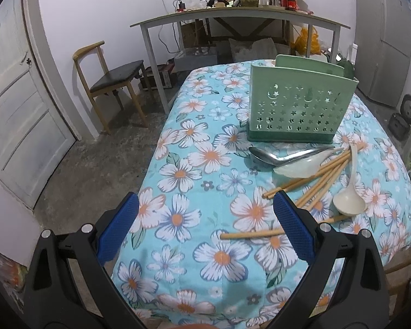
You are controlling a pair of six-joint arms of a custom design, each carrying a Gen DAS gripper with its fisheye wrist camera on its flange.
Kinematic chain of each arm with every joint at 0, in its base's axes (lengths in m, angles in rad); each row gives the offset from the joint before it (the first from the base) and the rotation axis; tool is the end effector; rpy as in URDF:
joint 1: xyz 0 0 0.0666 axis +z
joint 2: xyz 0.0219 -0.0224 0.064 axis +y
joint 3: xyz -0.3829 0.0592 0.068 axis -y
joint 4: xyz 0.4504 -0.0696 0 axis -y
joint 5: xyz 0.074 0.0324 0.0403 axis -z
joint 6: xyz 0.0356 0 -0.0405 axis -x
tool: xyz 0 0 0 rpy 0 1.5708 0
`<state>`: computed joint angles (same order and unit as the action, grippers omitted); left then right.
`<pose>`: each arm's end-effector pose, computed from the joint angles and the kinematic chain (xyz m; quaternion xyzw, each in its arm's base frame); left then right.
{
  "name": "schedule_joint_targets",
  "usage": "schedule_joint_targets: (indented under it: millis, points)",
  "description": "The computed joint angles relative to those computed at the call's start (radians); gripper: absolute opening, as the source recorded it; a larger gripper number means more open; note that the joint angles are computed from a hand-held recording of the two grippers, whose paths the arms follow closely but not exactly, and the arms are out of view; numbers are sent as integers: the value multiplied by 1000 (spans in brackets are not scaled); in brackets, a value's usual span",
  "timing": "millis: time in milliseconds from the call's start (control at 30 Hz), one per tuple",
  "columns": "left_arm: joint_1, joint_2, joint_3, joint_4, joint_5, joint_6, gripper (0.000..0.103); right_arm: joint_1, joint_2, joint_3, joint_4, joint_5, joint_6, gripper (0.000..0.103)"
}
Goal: Organize utensils
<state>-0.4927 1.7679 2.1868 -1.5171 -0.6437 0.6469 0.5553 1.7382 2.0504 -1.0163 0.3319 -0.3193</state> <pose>0.5575 -0.2755 0.5846 -0.1449 0.9138 0.1391 0.3529 0.5700 0.3395 0.5653 -0.0365 0.8970 0.0396 0.4387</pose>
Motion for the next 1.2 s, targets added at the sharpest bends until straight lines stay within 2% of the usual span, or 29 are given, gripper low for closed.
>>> schedule_joint_targets:
  millis: [167, 267, 367, 433, 500, 533, 600, 700, 767, 867, 1033, 1133, 1200]
  points:
    - [36, 22, 23, -6, 42, -6, 95, 4, 48, 64, -2, -42, 77, 97]
    - [69, 15, 9, 29, 143, -28, 95, 4, 66, 84, 13, -119, 117, 97]
    - [100, -2, -30, 71, 219, -11, 95, 10, 94, 116, -1, -154, 120, 97]
    - [120, -38, -95, 152, 278, -16, 95, 15, 117, 143, -20, -180, 107, 97]
    - [147, -85, -176, 270, 374, -15, 95, 18, 136, 162, -35, -208, 83, 97]
    - [154, -91, -188, 290, 393, -8, 95, 19, 145, 172, -47, -217, 72, 97]
    - [166, -90, -197, 321, 411, -18, 95, 18, 178, 215, -88, -247, 45, 97]
    - [169, -92, -213, 399, 396, -94, 95, 15, 222, 278, -129, -271, 19, 97]
    - [170, -90, -221, 454, 399, -150, 95, 10, 236, 301, -132, -292, 3, 97]
    - [176, -85, -226, 514, 425, -183, 95, 2, 259, 333, -137, -337, -4, 97]
    - [181, -47, -186, 504, 457, -204, 95, -6, 282, 360, -135, -387, -5, 90]
    - [188, -26, -162, 487, 506, -211, 95, -8, 325, 419, -158, -423, 2, 81]
    - [188, -10, -143, 471, 506, -217, 95, -2, 373, 495, -199, -430, 37, 69]
